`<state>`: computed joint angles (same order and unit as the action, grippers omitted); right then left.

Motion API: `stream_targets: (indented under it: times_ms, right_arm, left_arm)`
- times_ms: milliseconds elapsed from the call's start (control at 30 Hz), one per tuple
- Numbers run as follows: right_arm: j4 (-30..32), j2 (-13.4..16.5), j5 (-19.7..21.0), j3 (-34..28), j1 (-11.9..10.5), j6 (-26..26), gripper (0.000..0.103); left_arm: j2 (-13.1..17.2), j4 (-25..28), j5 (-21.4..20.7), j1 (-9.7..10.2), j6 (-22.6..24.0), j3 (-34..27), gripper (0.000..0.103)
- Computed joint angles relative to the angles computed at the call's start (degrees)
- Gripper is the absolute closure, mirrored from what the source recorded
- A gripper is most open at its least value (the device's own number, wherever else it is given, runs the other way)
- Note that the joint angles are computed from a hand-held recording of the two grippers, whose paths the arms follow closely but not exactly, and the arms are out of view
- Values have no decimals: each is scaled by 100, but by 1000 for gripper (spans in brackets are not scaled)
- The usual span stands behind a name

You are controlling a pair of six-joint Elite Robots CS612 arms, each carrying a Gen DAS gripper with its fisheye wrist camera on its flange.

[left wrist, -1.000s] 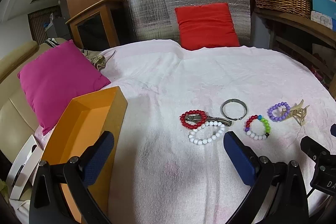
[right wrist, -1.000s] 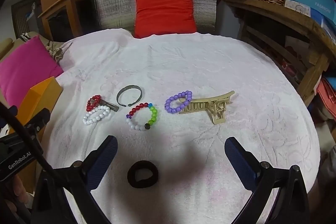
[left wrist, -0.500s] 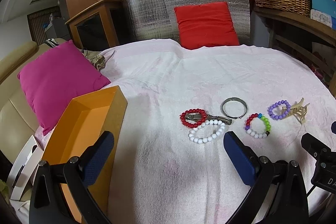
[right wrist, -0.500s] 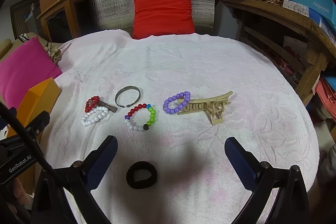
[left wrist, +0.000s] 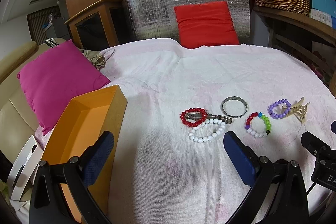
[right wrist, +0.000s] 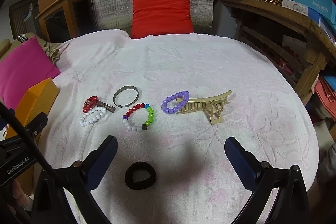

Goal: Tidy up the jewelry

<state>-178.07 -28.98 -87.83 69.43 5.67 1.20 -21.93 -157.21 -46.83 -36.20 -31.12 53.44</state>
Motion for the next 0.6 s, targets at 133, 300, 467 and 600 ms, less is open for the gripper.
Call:
stream_targets:
  times_ms: [133, 300, 467, 600]
  right_arm:
    - [9, 8, -19, -11, 0, 13, 0]
    - [14, 11, -19, -17, -8, 29, 0]
    - [1, 10, -22, -12, -18, 33, 0]
    - [3, 9, -32, -11, -22, 44, 0]
  left_arm:
    - [10, 28, 2, -4, 9, -22, 0]
    - [14, 49, -8, -7, 8, -22, 0]
    - [5, 88, -5, -5, -1, -31, 0]
    - [2, 81, 12, -10, 8, -21, 0]
